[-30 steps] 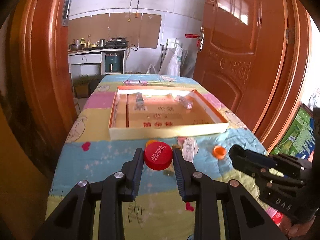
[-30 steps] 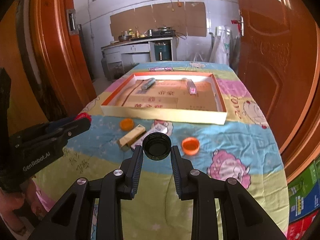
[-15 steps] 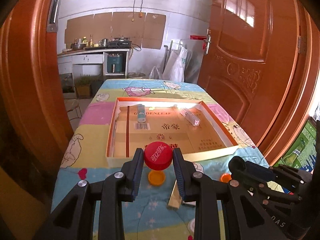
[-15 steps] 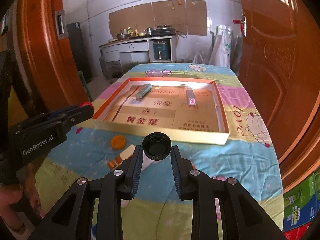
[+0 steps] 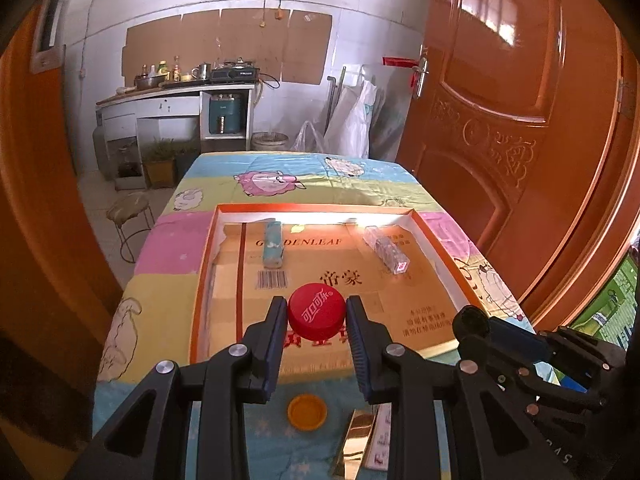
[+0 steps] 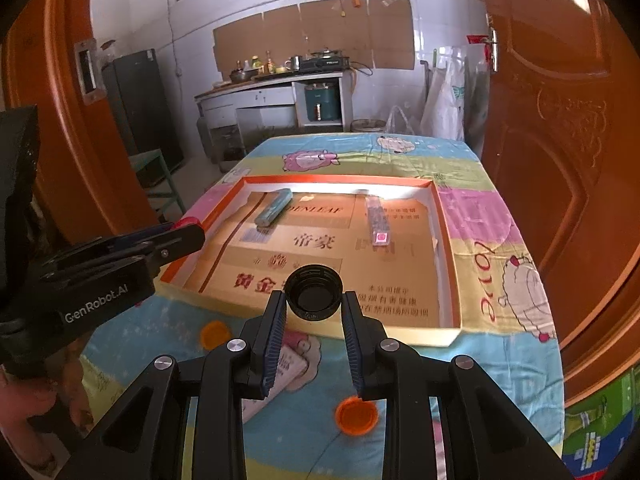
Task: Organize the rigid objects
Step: 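Carry the red and black caps over the tray with both tools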
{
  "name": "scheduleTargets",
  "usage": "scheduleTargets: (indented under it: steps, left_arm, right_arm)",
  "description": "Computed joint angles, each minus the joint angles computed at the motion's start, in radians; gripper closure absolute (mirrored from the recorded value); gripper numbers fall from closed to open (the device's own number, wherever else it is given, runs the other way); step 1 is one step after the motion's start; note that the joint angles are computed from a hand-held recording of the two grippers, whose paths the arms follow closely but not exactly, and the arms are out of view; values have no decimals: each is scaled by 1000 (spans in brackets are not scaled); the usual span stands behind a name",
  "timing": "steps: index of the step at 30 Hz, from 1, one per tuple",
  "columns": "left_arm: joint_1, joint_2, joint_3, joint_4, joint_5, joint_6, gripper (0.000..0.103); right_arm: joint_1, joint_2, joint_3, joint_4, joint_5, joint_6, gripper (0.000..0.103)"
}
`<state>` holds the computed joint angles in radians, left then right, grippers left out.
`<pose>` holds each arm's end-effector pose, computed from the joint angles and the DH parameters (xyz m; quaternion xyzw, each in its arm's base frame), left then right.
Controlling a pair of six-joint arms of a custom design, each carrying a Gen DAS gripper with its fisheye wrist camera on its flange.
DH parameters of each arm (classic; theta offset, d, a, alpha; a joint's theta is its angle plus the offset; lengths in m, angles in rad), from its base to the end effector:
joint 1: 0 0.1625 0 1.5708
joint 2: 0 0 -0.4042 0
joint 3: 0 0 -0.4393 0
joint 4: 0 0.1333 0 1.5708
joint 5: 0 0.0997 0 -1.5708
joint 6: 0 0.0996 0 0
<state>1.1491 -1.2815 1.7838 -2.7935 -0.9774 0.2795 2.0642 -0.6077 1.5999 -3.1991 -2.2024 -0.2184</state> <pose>-0.0853 -0.6519 0.3421 0.2106 0.8759 -0.3556 0.2490 0.3972 -0.5812 0.0201 0.2236 -0.8801 0.3349 0.2515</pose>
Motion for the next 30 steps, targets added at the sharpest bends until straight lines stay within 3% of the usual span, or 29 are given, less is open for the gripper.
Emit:
scheduleTargets:
  steps: [30]
  left_arm:
    - [58,314,-354,153,24,33,72]
  right_arm:
    - [-118,116,-239,206,73,26,74]
